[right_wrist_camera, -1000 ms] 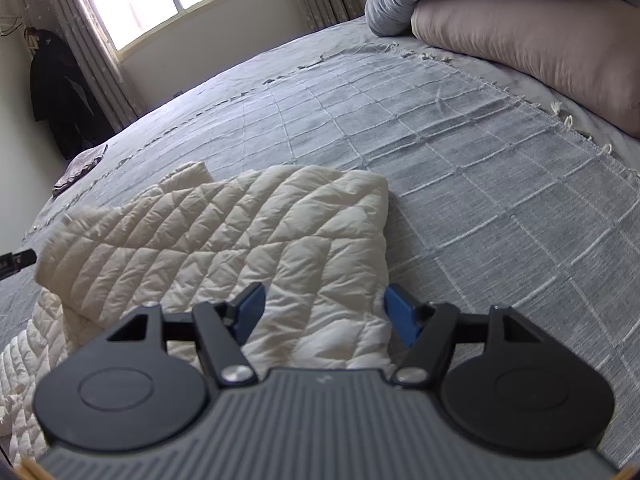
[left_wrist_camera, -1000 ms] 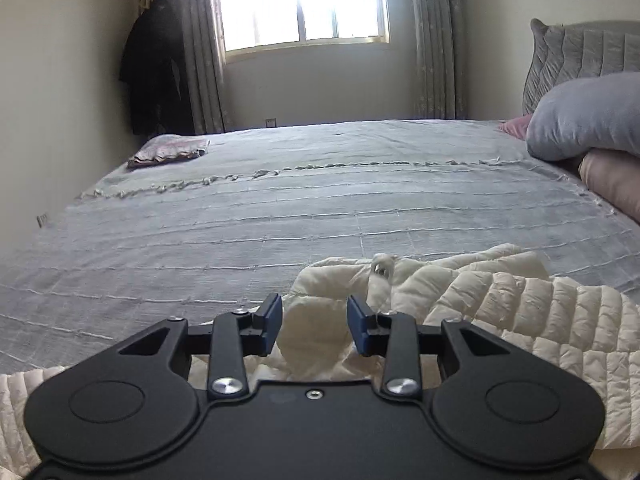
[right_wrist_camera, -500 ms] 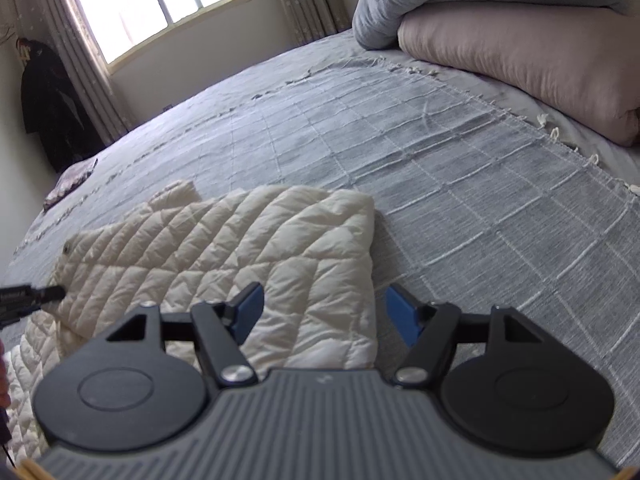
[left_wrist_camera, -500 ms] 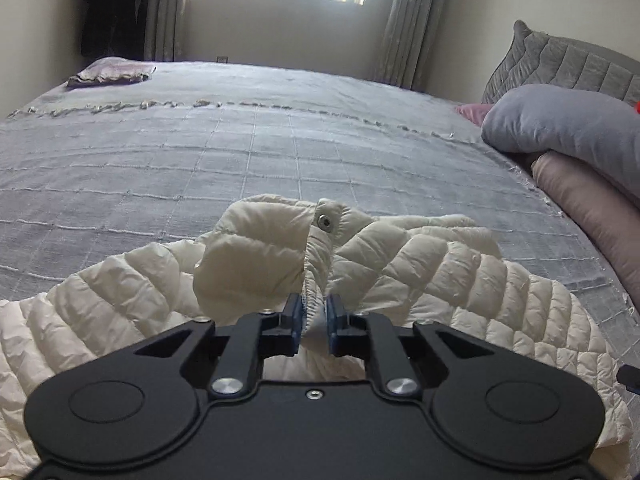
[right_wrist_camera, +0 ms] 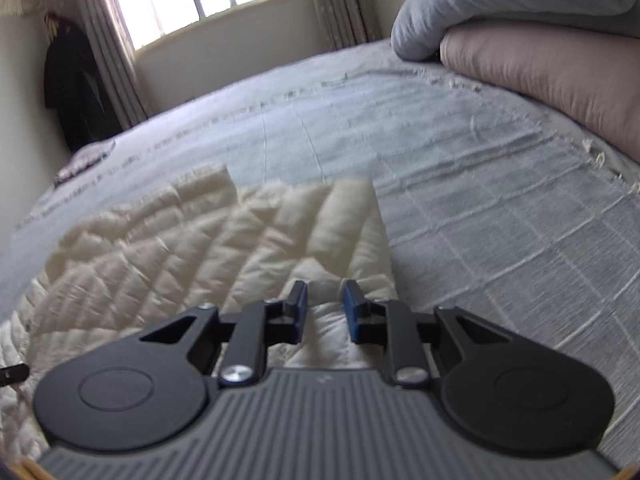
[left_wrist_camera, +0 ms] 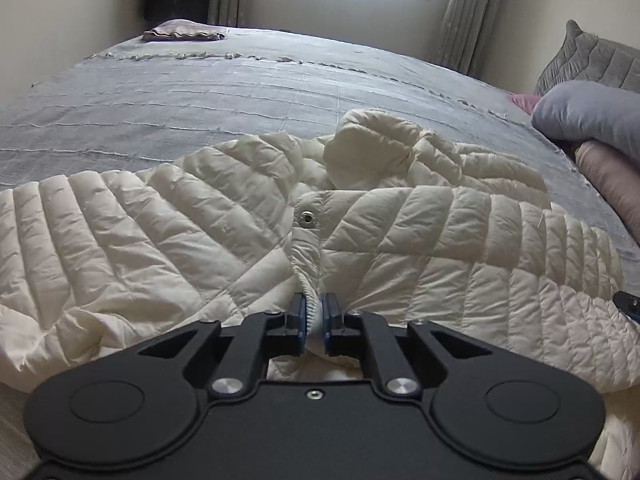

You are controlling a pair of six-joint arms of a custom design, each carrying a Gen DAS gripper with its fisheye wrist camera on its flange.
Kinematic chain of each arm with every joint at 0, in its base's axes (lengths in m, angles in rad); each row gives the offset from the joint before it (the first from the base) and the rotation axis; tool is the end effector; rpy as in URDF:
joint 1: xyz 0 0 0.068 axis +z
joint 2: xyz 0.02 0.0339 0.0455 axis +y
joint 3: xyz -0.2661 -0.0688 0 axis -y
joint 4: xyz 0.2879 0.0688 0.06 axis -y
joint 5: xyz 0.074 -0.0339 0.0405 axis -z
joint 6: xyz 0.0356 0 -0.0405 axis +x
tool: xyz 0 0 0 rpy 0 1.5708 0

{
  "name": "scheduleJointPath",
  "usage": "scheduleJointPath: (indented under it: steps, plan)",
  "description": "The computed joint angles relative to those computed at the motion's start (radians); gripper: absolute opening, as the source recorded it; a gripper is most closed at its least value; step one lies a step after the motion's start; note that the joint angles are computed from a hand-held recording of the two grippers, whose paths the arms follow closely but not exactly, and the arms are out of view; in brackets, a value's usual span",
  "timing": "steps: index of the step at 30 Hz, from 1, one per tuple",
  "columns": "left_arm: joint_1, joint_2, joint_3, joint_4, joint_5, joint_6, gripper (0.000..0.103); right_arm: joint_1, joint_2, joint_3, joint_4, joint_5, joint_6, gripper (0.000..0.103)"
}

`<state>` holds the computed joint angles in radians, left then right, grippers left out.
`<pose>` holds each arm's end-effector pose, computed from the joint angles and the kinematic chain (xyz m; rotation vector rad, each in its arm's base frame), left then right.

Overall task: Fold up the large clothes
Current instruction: 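Fold the jacket side over with the left tool and release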

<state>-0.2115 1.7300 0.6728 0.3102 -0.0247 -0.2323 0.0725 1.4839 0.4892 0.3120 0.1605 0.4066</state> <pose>0.3290 -0.0697 0.0805 -0.0367 2.3253 -0.1956 0.2884 0.0152 0.1010 0.4575 2.1971 0.0779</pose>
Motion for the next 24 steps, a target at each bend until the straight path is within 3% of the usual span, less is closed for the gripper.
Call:
scheduleJointPath:
  steps: [4,5,7,8,9,12,14,21,24]
  plan:
    - [0.007,-0.065,-0.042,0.011,0.018,-0.001,0.015,0.038,0.034,0.014,-0.002,0.070,-0.019,0.020]
    - [0.004,-0.088,-0.058,0.018,0.008,0.005,0.021,0.044,0.023,0.013,-0.011,0.077,-0.021,0.021]
    - [0.000,-0.136,-0.090,0.034,-0.012,0.039,0.042,0.054,-0.012,0.001,-0.029,0.078,-0.006,0.022]
    - [-0.001,-0.155,-0.105,0.043,-0.021,0.057,0.059,0.056,-0.025,-0.002,-0.040,0.073,-0.003,0.022]
    - [-0.001,-0.180,-0.127,0.058,-0.030,0.079,0.070,0.063,-0.041,-0.003,-0.057,0.073,0.001,0.022]
    - [0.018,-0.238,-0.167,0.064,-0.036,0.132,0.078,0.096,-0.086,-0.001,-0.112,0.091,-0.002,0.030]
    - [0.052,-0.281,-0.182,0.021,-0.018,0.148,0.082,0.123,-0.111,0.002,-0.147,0.106,-0.003,0.044]
    - [0.260,-0.442,-0.266,-0.076,0.070,0.189,0.102,0.223,-0.167,0.017,-0.248,0.128,0.007,0.074]
    - [0.381,-0.457,-0.288,-0.077,0.078,0.224,0.103,0.271,-0.177,0.032,-0.293,0.136,0.011,0.086]
